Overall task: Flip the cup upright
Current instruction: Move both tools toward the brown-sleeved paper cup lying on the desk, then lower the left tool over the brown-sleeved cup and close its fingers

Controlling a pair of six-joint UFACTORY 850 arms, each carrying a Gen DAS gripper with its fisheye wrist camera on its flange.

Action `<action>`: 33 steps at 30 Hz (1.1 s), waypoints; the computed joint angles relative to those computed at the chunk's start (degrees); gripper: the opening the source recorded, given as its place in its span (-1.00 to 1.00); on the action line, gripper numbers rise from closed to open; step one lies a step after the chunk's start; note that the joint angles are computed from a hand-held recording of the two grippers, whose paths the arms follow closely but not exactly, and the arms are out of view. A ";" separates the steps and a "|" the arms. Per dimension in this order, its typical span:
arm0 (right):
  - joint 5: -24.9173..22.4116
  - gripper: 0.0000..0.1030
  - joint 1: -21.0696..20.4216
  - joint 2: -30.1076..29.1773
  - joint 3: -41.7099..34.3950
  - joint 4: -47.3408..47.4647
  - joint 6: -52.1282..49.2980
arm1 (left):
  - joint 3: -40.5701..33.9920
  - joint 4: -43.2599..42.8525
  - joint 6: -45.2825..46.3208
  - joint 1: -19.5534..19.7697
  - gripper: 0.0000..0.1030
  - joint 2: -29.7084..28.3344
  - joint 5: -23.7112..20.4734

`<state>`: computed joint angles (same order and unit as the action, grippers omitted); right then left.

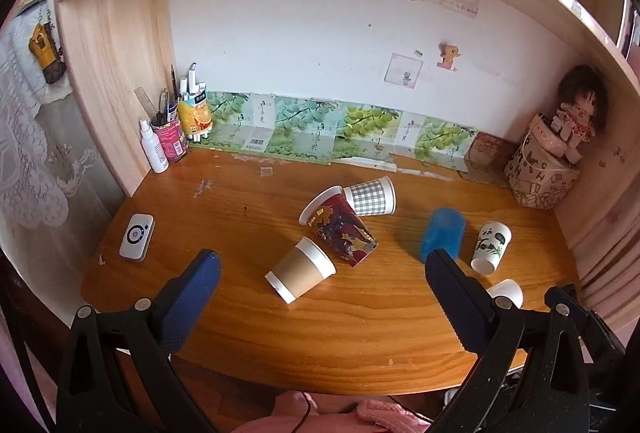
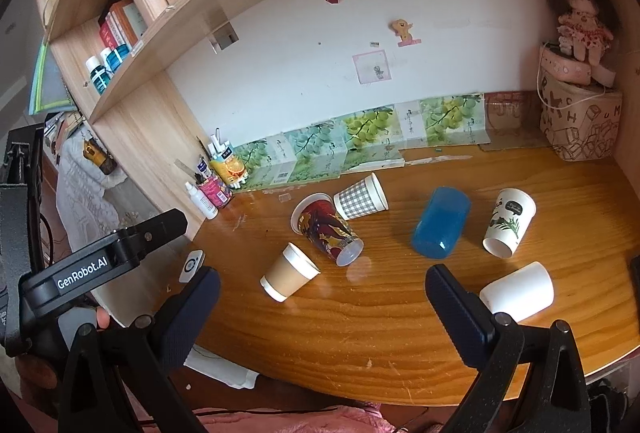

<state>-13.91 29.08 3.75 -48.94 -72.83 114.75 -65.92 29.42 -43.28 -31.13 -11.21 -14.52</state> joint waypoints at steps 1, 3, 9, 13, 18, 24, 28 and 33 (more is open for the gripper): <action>-0.27 0.99 -0.13 -0.85 -0.61 0.26 0.63 | -1.07 -3.00 3.53 0.43 0.98 -0.91 -0.61; -2.17 1.00 0.00 -2.50 -1.99 2.05 1.07 | -3.00 -12.59 14.66 1.72 0.98 -2.46 -0.87; 0.02 0.99 -1.77 -6.14 -3.81 7.25 2.91 | -10.83 -28.11 37.05 4.40 0.98 -8.74 -6.83; 1.86 0.99 -2.66 -7.86 -4.15 10.85 4.85 | -16.27 -28.85 43.51 5.01 0.98 -13.69 -12.12; 3.24 0.99 -3.13 -10.01 -4.50 16.73 6.35 | -22.13 -30.83 50.89 5.31 0.98 -19.34 -18.93; 5.12 0.99 -3.77 -11.76 -3.92 27.77 3.84 | -27.43 -28.15 55.54 4.55 0.98 -25.18 -25.52; 4.39 0.99 -3.99 -13.01 -4.12 38.52 -2.97 | -29.87 -27.37 58.72 4.11 0.98 -28.20 -28.74; 2.44 1.00 -4.12 -14.98 -5.00 50.95 -11.45 | -33.28 -26.91 61.46 3.67 0.98 -32.20 -32.94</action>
<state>-11.47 24.97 -11.23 -53.94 -21.89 103.31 -99.21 2.52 18.18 -27.46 -43.40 -47.46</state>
